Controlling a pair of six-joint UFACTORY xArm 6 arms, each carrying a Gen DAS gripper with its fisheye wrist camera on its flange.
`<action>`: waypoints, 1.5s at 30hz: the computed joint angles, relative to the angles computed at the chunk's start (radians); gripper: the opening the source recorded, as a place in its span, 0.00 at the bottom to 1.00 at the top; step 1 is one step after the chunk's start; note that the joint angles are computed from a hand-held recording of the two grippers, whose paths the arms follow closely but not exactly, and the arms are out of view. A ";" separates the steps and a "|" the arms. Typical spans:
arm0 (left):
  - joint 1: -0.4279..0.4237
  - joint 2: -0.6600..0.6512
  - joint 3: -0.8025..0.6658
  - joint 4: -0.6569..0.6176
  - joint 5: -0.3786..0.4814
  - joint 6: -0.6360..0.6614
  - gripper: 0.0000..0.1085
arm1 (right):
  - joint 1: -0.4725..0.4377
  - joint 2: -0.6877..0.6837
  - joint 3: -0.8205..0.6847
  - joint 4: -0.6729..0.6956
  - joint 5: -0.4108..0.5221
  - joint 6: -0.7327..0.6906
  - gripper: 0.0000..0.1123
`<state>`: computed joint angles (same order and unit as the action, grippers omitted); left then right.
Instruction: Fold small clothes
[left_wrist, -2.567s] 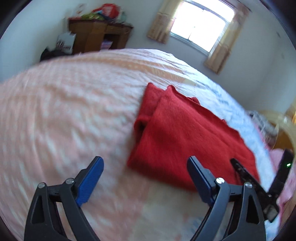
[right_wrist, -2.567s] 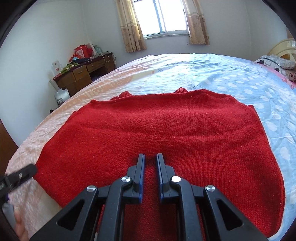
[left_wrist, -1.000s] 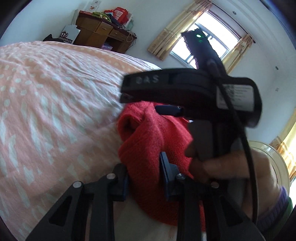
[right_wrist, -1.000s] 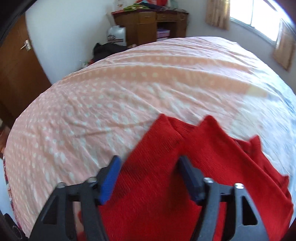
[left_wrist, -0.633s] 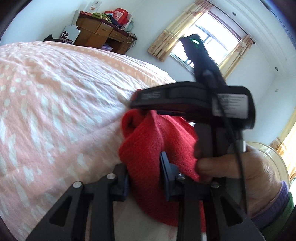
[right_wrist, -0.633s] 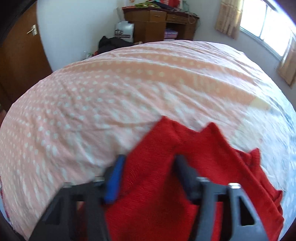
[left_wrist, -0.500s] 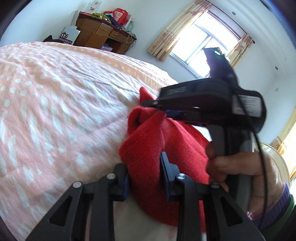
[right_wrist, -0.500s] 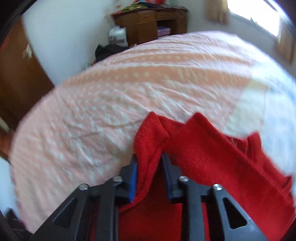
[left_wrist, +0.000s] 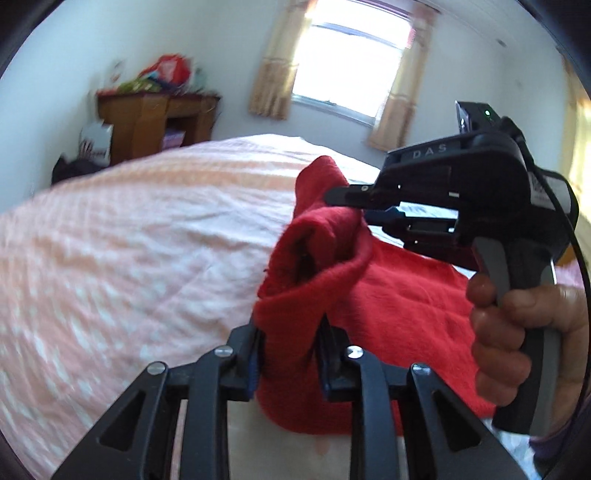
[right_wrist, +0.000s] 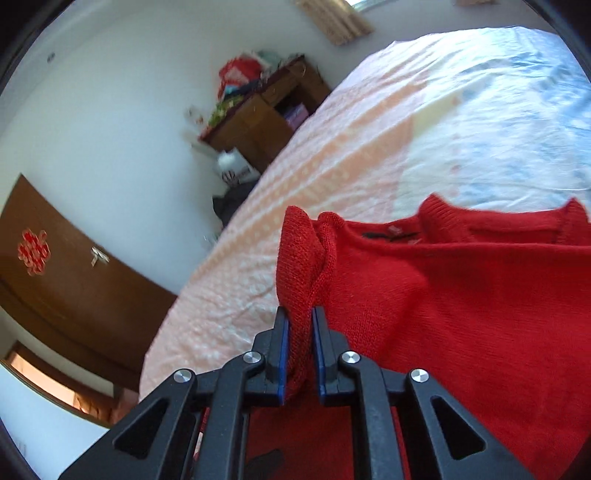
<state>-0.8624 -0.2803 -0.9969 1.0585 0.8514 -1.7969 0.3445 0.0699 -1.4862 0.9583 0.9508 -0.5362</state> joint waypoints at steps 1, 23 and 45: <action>-0.002 0.006 -0.012 0.000 -0.001 0.019 0.22 | -0.017 -0.015 0.011 0.013 0.006 -0.010 0.10; -0.134 0.496 -0.582 -0.116 -0.104 0.504 0.19 | -0.478 -0.050 0.062 0.019 0.111 -0.102 0.10; -0.159 0.150 -0.181 -0.258 -0.163 0.517 0.69 | -0.599 -0.490 0.510 -0.027 0.001 -0.199 0.32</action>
